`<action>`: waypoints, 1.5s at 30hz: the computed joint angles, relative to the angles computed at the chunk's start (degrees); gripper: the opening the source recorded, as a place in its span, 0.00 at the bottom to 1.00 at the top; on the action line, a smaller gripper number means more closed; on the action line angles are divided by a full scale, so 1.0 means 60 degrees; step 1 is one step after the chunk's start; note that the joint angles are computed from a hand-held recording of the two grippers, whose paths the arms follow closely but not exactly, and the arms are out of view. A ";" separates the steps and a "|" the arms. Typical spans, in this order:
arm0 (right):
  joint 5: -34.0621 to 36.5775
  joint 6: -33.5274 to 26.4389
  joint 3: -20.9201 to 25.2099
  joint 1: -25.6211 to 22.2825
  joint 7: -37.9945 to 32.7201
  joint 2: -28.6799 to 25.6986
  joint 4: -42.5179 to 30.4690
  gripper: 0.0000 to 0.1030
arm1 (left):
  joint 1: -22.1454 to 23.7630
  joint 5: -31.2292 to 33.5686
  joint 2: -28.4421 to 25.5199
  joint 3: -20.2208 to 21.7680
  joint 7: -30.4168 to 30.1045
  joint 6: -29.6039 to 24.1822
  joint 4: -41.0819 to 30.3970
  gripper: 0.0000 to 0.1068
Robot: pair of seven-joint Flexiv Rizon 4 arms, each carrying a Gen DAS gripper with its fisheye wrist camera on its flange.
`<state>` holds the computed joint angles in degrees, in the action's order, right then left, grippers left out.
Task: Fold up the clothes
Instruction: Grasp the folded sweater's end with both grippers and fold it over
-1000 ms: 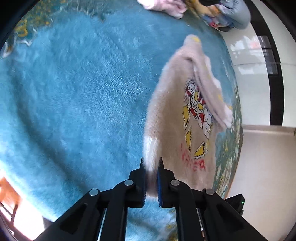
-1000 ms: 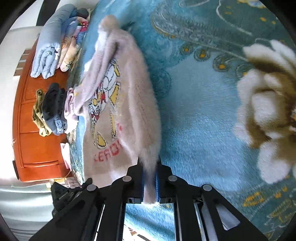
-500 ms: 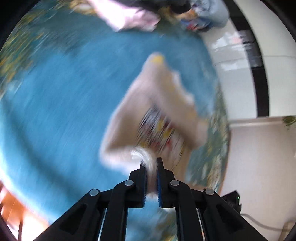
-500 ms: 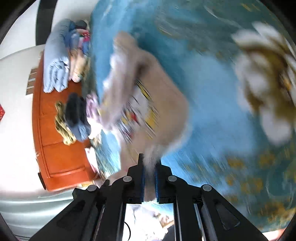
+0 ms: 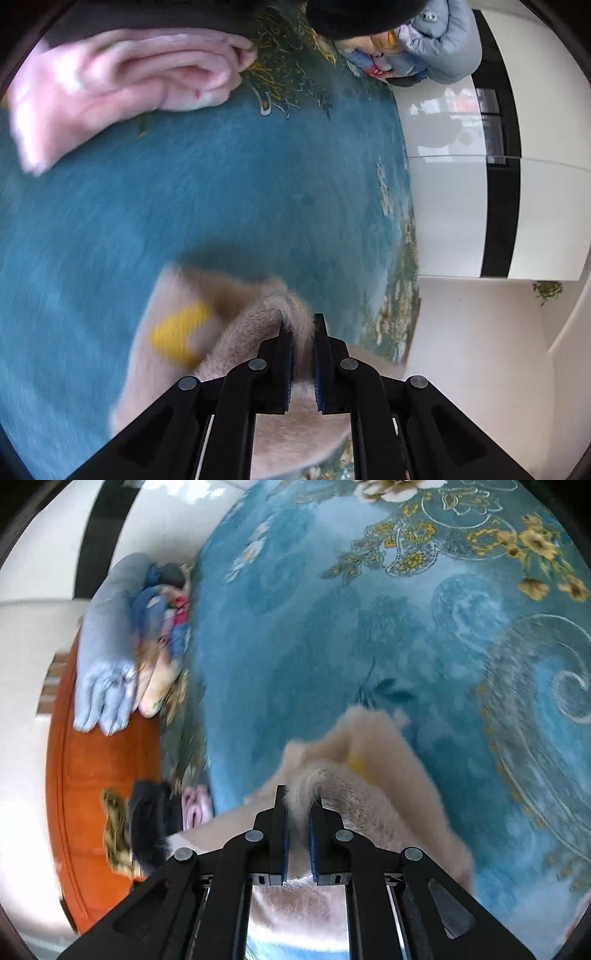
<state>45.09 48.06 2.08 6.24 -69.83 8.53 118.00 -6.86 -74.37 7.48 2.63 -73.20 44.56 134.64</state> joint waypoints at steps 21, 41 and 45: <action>-0.4437 0.2497 0.1240 0.0276 0.2144 -0.0242 0.1224 0.71 | 0.0331 0.5833 0.0205 0.0031 0.0315 -0.0180 -0.0839 0.61; 0.1993 -0.0264 -0.1467 0.0393 -0.3374 -0.0644 0.0737 0.81 | 0.0906 0.2185 -0.0129 0.0424 0.0808 -0.1699 0.0678 0.72; 0.1899 -0.0602 -0.1046 0.0005 -0.3351 -0.0941 0.0462 0.78 | 0.0763 0.1714 -0.0210 0.0228 0.0872 -0.1347 0.0722 0.70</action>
<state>56.49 44.45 -4.20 6.27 -89.94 2.89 120.77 -2.28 -64.09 6.22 4.00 -67.96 36.48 138.97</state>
